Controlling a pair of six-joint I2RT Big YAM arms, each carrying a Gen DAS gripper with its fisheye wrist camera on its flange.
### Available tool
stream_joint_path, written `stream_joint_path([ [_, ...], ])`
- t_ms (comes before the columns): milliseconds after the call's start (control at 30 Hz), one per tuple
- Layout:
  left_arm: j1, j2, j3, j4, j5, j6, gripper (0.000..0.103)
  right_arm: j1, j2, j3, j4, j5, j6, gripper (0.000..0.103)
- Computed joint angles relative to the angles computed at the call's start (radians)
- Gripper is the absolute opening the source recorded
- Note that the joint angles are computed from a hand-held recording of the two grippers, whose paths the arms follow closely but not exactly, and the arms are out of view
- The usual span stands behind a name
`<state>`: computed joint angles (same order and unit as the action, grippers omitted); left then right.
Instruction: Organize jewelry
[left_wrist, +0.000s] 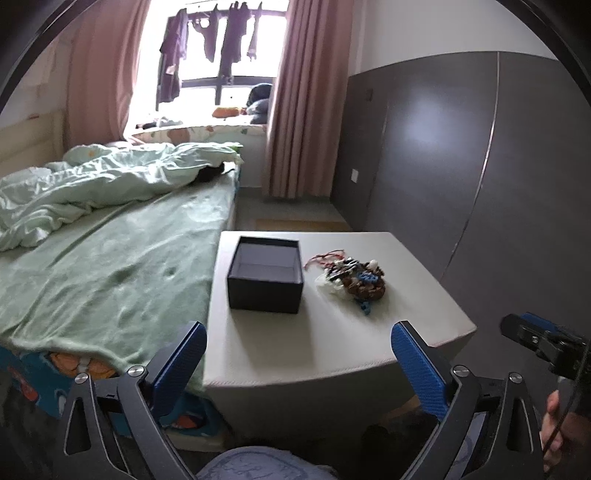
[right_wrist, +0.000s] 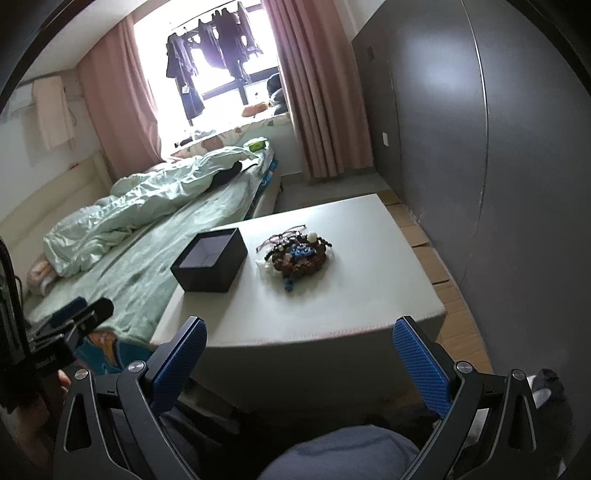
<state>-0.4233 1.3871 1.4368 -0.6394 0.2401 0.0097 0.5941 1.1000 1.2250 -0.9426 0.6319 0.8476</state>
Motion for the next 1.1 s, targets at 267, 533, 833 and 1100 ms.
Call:
stream_joint_path([
  [267,-0.042,0.118,0.156,-0.098,0.034,0.042,0.079,-0.174,-0.006,-0.031,0.138,-0.233,-0.044,0.087],
  [533,-0.073,0.285,0.369,-0.238,0.047,0.062,0.060,-0.321,0.054,-0.030,0.223,-0.440,-0.064,0.071],
  [833,-0.103,0.471,0.607,-0.394,0.058,0.127,0.051,-0.441,0.150,-0.011,0.325,-0.639,-0.072,0.063],
  [1100,-0.124,0.640,0.844,-0.544,0.054,0.180,0.046,-0.511,0.221,-0.003,0.370,-0.765,-0.039,0.054],
])
